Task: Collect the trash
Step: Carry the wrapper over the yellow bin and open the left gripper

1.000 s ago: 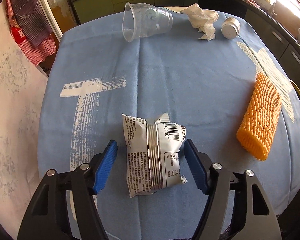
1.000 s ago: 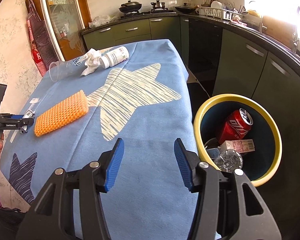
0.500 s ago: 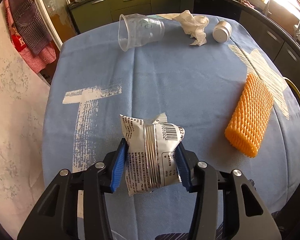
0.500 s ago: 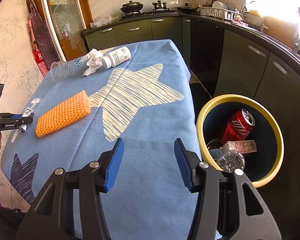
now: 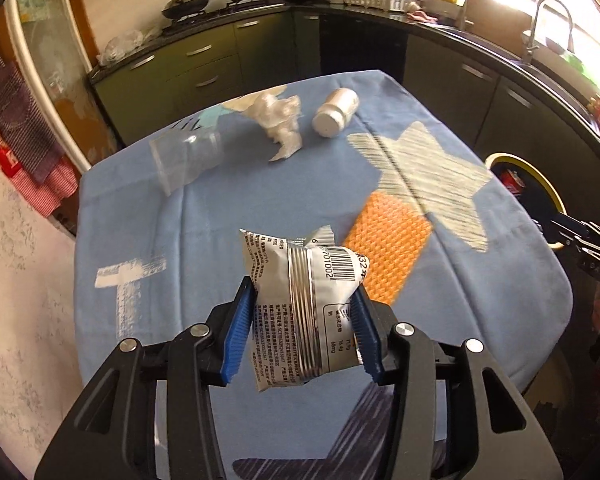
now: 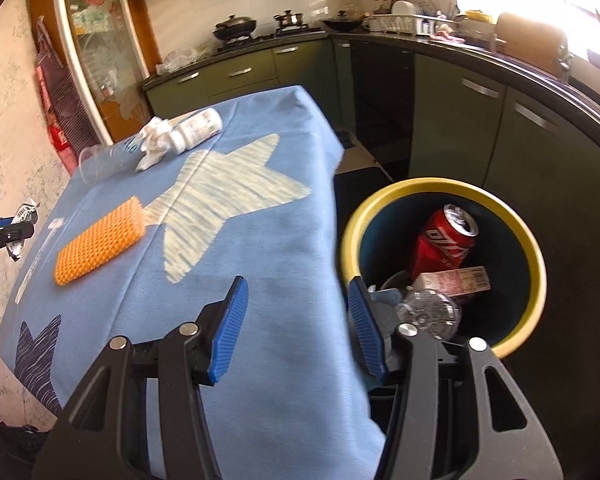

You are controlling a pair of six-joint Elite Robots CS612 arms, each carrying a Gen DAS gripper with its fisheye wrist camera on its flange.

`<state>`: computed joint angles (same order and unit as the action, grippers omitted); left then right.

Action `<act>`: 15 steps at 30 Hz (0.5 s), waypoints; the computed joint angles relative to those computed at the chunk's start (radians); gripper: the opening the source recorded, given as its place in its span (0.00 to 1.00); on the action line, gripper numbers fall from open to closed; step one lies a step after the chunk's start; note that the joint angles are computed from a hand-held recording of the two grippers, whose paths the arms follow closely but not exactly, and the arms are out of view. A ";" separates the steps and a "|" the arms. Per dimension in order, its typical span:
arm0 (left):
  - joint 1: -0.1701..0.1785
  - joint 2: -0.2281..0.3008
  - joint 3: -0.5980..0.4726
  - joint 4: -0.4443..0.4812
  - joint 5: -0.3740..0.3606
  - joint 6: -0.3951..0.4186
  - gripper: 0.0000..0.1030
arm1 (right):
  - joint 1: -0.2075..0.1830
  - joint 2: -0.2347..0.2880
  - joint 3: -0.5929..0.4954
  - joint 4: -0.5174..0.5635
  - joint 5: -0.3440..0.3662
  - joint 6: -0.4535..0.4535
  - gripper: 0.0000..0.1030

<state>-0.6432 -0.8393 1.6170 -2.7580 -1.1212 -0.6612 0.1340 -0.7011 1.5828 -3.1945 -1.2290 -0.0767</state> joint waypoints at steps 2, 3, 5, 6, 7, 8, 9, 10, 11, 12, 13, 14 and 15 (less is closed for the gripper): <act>-0.001 0.021 -0.046 -0.011 -0.031 0.059 0.46 | -0.016 -0.002 0.012 -0.027 -0.014 0.029 0.48; -0.001 0.037 -0.079 -0.016 -0.056 0.096 0.46 | -0.022 -0.003 0.017 -0.036 -0.023 0.038 0.48; 0.000 0.065 -0.139 -0.010 -0.098 0.158 0.46 | -0.039 -0.005 0.028 -0.057 -0.046 0.065 0.48; -0.002 0.089 -0.186 -0.004 -0.128 0.201 0.46 | -0.047 -0.006 0.034 -0.067 -0.053 0.077 0.48; -0.002 0.111 -0.229 0.005 -0.161 0.237 0.46 | -0.057 -0.006 0.040 -0.079 -0.059 0.094 0.48; -0.004 0.136 -0.279 0.022 -0.197 0.275 0.46 | -0.065 -0.007 0.043 -0.084 -0.063 0.104 0.48; -0.005 0.161 -0.327 0.041 -0.228 0.309 0.46 | -0.072 -0.007 0.048 -0.091 -0.068 0.117 0.48; -0.007 0.186 -0.378 0.064 -0.257 0.337 0.46 | -0.081 -0.007 0.053 -0.102 -0.076 0.132 0.48; -0.009 0.217 -0.437 0.092 -0.289 0.366 0.46 | -0.088 -0.007 0.057 -0.111 -0.081 0.145 0.48; -0.010 0.241 -0.484 0.114 -0.315 0.387 0.46 | -0.095 -0.006 0.060 -0.116 -0.083 0.156 0.48; -0.010 0.273 -0.547 0.145 -0.350 0.409 0.46 | -0.102 -0.006 0.064 -0.119 -0.083 0.166 0.48; -0.010 0.306 -0.608 0.182 -0.380 0.421 0.46 | -0.108 -0.005 0.067 -0.123 -0.083 0.177 0.48; -0.010 0.346 -0.687 0.236 -0.406 0.429 0.46 | -0.115 -0.003 0.070 -0.126 -0.082 0.187 0.48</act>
<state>-0.6531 -0.4929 0.9303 -2.5225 -1.5275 -0.2326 0.0189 -0.7046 1.6526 -3.3203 -1.3106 0.1100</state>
